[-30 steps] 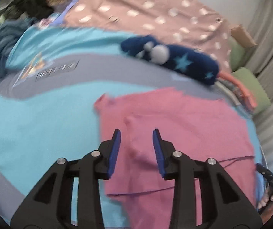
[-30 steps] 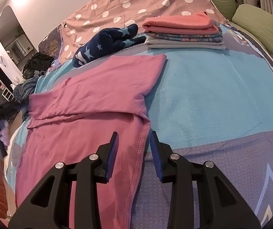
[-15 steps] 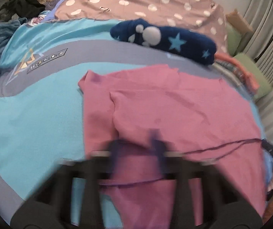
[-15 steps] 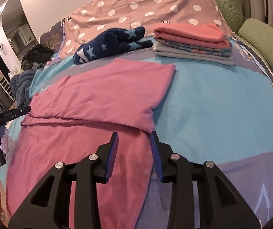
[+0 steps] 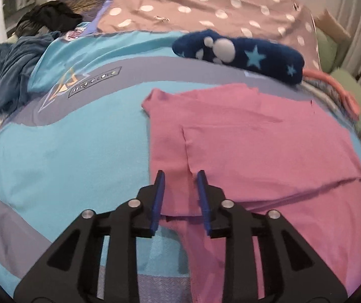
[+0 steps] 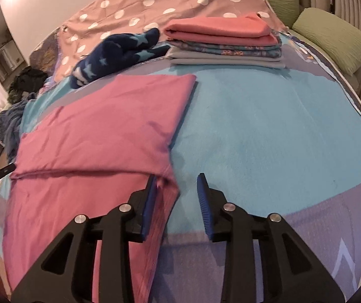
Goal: Fold small clothes
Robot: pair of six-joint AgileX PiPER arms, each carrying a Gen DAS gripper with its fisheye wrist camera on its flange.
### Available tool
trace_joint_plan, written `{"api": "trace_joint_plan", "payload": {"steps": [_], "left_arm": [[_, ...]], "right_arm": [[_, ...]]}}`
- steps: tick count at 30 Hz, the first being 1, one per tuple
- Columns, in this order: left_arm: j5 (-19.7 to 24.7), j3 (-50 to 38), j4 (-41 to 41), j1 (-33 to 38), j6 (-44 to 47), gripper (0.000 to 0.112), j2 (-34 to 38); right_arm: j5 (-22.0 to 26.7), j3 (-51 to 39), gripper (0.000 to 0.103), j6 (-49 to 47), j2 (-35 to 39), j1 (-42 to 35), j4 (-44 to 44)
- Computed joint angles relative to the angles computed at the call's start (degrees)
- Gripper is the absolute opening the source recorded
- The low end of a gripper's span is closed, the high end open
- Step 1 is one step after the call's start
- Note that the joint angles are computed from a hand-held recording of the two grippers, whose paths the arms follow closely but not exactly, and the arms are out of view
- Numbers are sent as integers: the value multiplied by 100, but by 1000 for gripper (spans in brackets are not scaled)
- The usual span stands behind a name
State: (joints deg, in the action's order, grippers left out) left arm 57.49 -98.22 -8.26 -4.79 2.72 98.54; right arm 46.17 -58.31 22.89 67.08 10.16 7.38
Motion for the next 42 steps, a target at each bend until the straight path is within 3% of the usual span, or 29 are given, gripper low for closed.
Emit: {"api": "trace_joint_plan", "payload": {"steps": [5, 6, 8, 10, 12, 16, 17, 18, 20, 22, 24, 26, 28, 30, 32, 35, 37, 39, 42], "left_arm": [[-114, -181, 53, -261, 160, 48, -8], [-87, -268, 141, -348, 135, 50, 73], [-22, -415, 385, -463, -102, 53, 264], [84, -526, 639, -498, -507, 53, 418], [26, -551, 378, -339, -472, 54, 433], [103, -1107, -47, 153, -375, 64, 759], [191, -1313, -172, 259, -354, 64, 912], [368, -1635, -243, 372, -436, 64, 1144], [502, -1952, -70, 425, -684, 61, 1386], [334, -1813, 47, 397, -701, 61, 1340], [154, -1520, 25, 356, -681, 61, 1188], [-5, -1231, -29, 311, -553, 61, 1010], [-210, -902, 10, 227, -411, 61, 787], [-339, -631, 111, 138, -288, 62, 591], [-395, -440, 100, 113, -161, 63, 468], [-321, -224, 252, 35, -65, 64, 445], [-518, 83, 670, -101, -215, 69, 375], [-731, 364, 748, -115, -311, 69, 195], [-671, 555, 458, 13, -267, 67, -94]], "right_arm": [[109, -548, 36, -543, 328, -403, 503], [103, -733, 43, -812, 560, -552, 743], [88, -1029, 46, -1756, 1155, -1008, 1744], [114, -1298, 46, -2192, 1715, -1327, 2359], [161, -1685, 46, -2399, 2393, -1620, 2740], [322, -2078, 46, -3298, 2970, -2034, 3941], [436, -2238, 35, -3389, 3094, -2019, 4029], [483, -2370, 4, -3308, 3165, -1945, 3887], [303, -2528, 3, -2761, 3042, -1702, 3157], [-97, -2437, 3, -2611, 2785, -1597, 2835], [112, -2831, 3, -2159, 3043, -1485, 2101], [481, -3053, 4, -2139, 3379, -1454, 1967], [243, -2773, 7, -2327, 3224, -1502, 2151], [212, -2544, 23, -2116, 2962, -1579, 2193], [222, -2194, 24, -2048, 2516, -1591, 2077], [242, -1448, 26, -2784, 1748, -1526, 2553], [333, -993, 32, -2786, 1490, -1134, 1938], [-196, -425, 34, -2496, 956, -673, 1085], [-35, -185, 37, -2068, 523, -776, 1133]]}}
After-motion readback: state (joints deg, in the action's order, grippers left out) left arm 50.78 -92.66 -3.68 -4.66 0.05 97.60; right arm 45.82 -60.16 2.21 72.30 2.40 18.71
